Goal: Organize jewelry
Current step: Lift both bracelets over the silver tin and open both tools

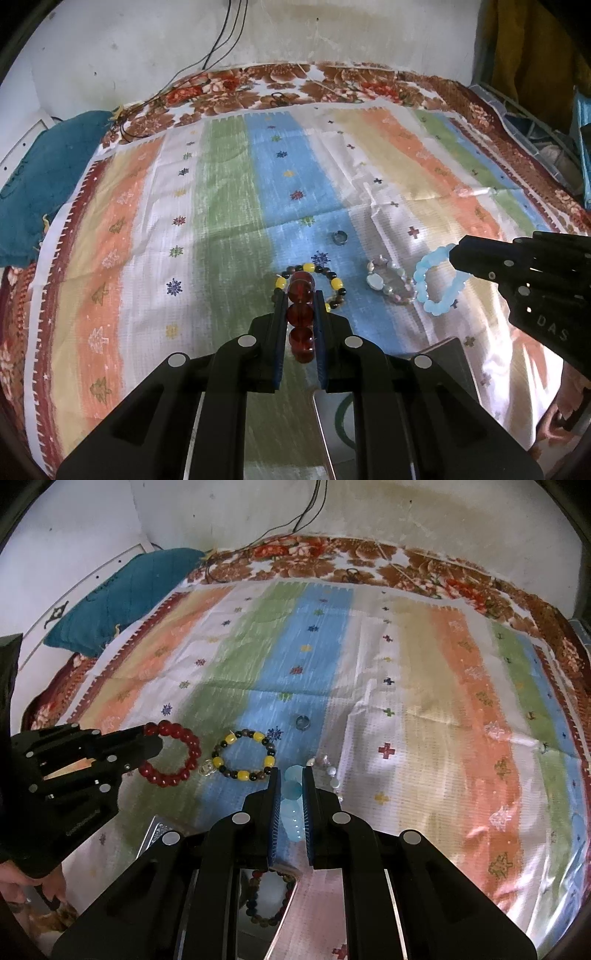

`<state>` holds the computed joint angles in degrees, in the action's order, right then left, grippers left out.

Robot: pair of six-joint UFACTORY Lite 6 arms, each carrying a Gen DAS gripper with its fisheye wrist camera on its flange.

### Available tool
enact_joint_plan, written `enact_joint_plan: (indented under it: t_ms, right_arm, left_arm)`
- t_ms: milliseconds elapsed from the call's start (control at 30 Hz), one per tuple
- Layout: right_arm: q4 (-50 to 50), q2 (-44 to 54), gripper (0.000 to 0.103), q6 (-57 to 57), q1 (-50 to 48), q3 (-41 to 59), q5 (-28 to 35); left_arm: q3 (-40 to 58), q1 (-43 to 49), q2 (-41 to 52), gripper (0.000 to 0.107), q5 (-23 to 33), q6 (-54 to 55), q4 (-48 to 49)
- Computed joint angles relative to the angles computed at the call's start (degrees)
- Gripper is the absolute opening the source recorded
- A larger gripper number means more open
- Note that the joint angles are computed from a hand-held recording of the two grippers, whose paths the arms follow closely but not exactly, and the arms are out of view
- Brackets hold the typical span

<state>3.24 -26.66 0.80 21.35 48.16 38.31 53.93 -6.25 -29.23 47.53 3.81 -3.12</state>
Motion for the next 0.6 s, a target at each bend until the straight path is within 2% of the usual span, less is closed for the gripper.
enact_joint_plan:
  t_ms: [167,600]
  right_arm:
    - [0.81,-2.74,0.012,-0.93,-0.49,-0.25,1.29]
    - [-1.75,-13.57,0.012,4.03,3.81,-1.79,6.93]
  left_arm:
    - [0.23,0.54,-2.19,0.013,2.19,0.81,-2.17]
    - [-0.42,-6.56,-9.13,0.013,6.17,-5.85,1.54]
